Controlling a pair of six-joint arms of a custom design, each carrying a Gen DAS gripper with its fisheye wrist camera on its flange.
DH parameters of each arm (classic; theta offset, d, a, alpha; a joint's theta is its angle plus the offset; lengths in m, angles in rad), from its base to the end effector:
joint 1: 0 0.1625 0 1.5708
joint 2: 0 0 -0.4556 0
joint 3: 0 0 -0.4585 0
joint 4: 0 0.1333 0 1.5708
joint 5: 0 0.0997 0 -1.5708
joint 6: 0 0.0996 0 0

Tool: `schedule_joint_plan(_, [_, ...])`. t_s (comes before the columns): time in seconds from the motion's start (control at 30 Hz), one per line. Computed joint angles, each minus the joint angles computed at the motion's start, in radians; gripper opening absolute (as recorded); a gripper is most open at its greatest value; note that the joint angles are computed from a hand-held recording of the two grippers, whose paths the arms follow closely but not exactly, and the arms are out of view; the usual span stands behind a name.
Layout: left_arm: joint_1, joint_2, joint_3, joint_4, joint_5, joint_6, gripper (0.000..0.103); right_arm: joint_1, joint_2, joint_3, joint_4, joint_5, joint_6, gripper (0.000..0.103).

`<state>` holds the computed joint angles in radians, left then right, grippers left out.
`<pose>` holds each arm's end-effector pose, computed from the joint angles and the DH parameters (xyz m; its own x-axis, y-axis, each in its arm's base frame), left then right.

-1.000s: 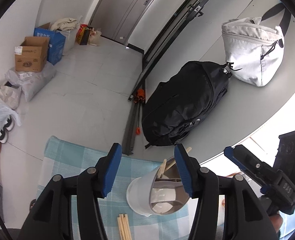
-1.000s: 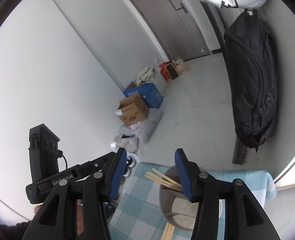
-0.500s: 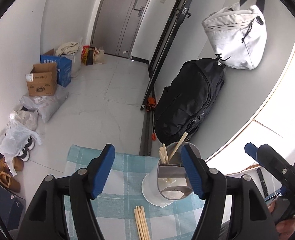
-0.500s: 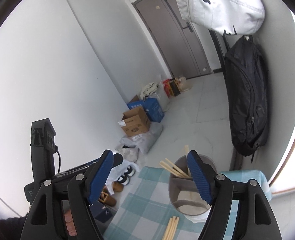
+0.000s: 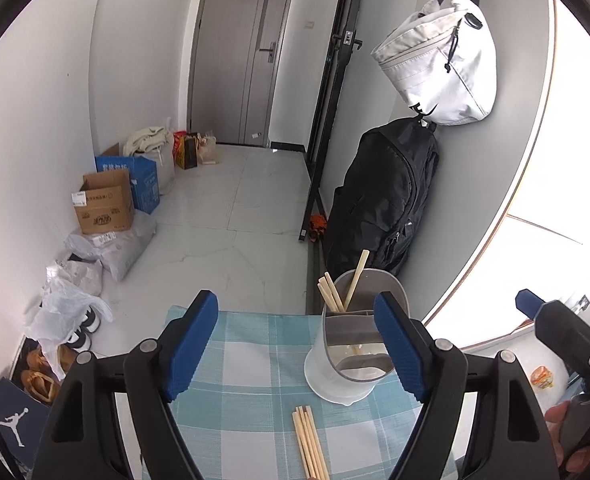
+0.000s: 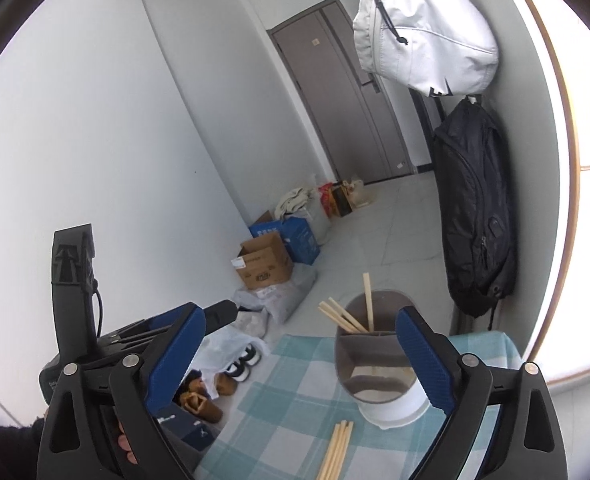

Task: Organize utensils
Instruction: 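Move both open grippers back down to the chopstick pile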

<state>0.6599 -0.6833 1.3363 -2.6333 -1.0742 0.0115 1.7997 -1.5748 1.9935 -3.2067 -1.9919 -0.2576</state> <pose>-0.5558 -0.6601 0.1309 -0.6805 0.5848 -0.4416 0.7326 0.5557 -0.3931 0.2120 -0.5019 0.4937 -0.9236 0.0750 0.3759 -0.3246 0.3685 -0.8711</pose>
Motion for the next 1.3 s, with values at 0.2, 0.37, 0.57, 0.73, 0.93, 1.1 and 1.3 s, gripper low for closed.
schedule_joint_plan(0.2, [-0.005,-0.014,0.051,-0.062,0.016,0.01,0.085,0.007,-0.004,0.054,-0.086,-0.031,-0.052,0.103])
schedule_joint_plan(0.37, [-0.006,-0.027,0.104,-0.107,0.019,0.031,0.085,0.005,0.004,0.092,-0.135,-0.064,-0.083,0.103])
schedule_joint_plan(0.57, [0.001,-0.031,0.149,-0.13,0.035,0.038,0.085,-0.017,0.017,0.124,-0.146,-0.088,-0.082,0.103])
schedule_joint_plan(0.73, [0.014,-0.027,0.17,-0.14,0.027,0.031,0.085,-0.033,0.035,0.136,-0.125,-0.139,-0.072,0.103])
schedule_joint_plan(0.93, [0.031,-0.017,0.179,-0.153,0.029,0.048,0.085,-0.078,0.025,0.157,-0.053,-0.099,-0.008,0.093])
schedule_joint_plan(1.1, [0.049,-0.01,0.18,-0.127,0.03,0.036,0.085,-0.107,0.043,0.138,0.069,-0.1,0.047,0.073])
schedule_joint_plan(1.3, [0.077,-0.001,0.143,-0.004,0.051,-0.046,0.085,-0.138,0.088,0.101,0.249,-0.139,0.128,0.048])
